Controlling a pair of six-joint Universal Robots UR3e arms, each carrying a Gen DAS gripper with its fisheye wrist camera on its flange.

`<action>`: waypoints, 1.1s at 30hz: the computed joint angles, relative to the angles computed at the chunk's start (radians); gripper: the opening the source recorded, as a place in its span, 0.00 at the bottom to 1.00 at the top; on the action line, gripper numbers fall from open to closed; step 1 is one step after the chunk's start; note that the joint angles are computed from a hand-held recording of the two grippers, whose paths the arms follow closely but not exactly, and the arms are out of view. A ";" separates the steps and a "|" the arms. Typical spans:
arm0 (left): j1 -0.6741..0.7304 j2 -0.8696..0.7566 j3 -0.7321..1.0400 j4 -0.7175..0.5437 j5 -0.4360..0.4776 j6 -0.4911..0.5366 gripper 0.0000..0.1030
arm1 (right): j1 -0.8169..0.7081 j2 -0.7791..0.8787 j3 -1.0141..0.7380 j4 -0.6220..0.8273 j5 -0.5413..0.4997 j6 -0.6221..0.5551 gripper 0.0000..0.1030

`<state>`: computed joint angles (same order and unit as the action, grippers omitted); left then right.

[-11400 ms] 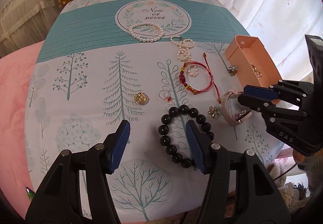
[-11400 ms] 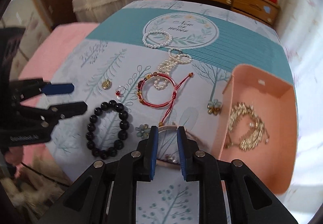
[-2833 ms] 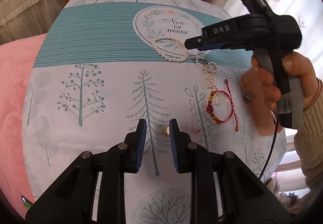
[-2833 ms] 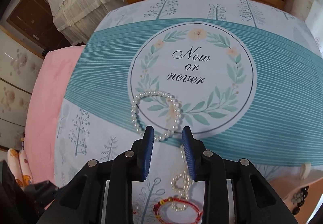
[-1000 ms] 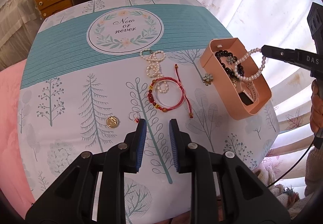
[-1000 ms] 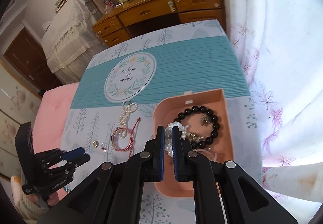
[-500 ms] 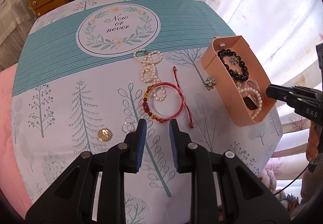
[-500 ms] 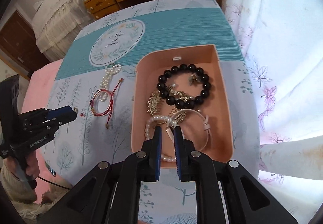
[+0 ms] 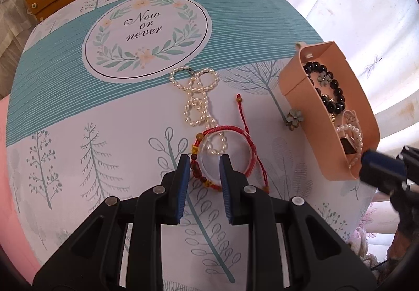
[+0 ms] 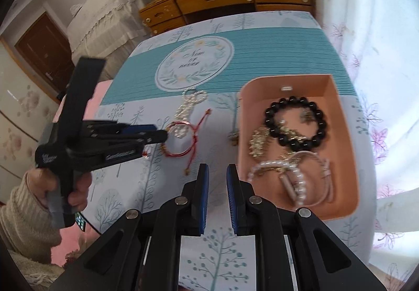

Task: Organize jewelry
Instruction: 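Grasp the red string bracelet with the left tool while the right tool grasps pearls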

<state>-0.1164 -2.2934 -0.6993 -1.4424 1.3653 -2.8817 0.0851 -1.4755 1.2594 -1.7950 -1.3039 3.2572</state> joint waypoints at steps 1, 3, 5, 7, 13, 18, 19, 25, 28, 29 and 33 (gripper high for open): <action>-0.003 -0.014 0.018 -0.005 0.001 0.003 0.19 | 0.013 0.011 -0.002 -0.004 0.003 0.001 0.13; -0.008 -0.034 0.042 -0.011 0.004 0.006 0.19 | 0.030 0.027 -0.003 -0.011 0.006 0.008 0.13; -0.012 -0.055 0.069 -0.022 0.007 0.008 0.19 | 0.043 0.040 -0.005 -0.016 0.012 0.014 0.13; -0.015 -0.069 0.086 -0.025 0.015 0.007 0.19 | 0.050 0.050 -0.007 -0.020 0.011 0.014 0.13; -0.008 -0.077 0.077 -0.006 -0.001 -0.001 0.08 | 0.042 0.058 0.001 -0.031 0.016 0.015 0.13; 0.013 -0.024 -0.011 0.058 -0.032 -0.023 0.08 | 0.028 0.060 0.015 -0.036 0.029 0.014 0.13; 0.018 -0.009 -0.034 0.071 -0.036 -0.024 0.07 | 0.025 0.058 0.021 -0.038 0.031 0.011 0.13; 0.064 0.145 -0.223 0.148 -0.063 -0.041 0.07 | 0.032 0.067 0.017 -0.052 0.034 0.003 0.13; 0.089 0.235 -0.315 0.190 -0.045 -0.057 0.08 | 0.042 0.087 -0.005 -0.055 0.034 0.005 0.13; 0.099 0.254 -0.332 0.196 -0.047 -0.060 0.07 | 0.045 0.096 -0.014 -0.055 0.035 0.005 0.13; 0.156 0.345 -0.410 0.215 -0.061 -0.074 0.08 | 0.069 0.153 -0.077 -0.050 0.032 0.002 0.13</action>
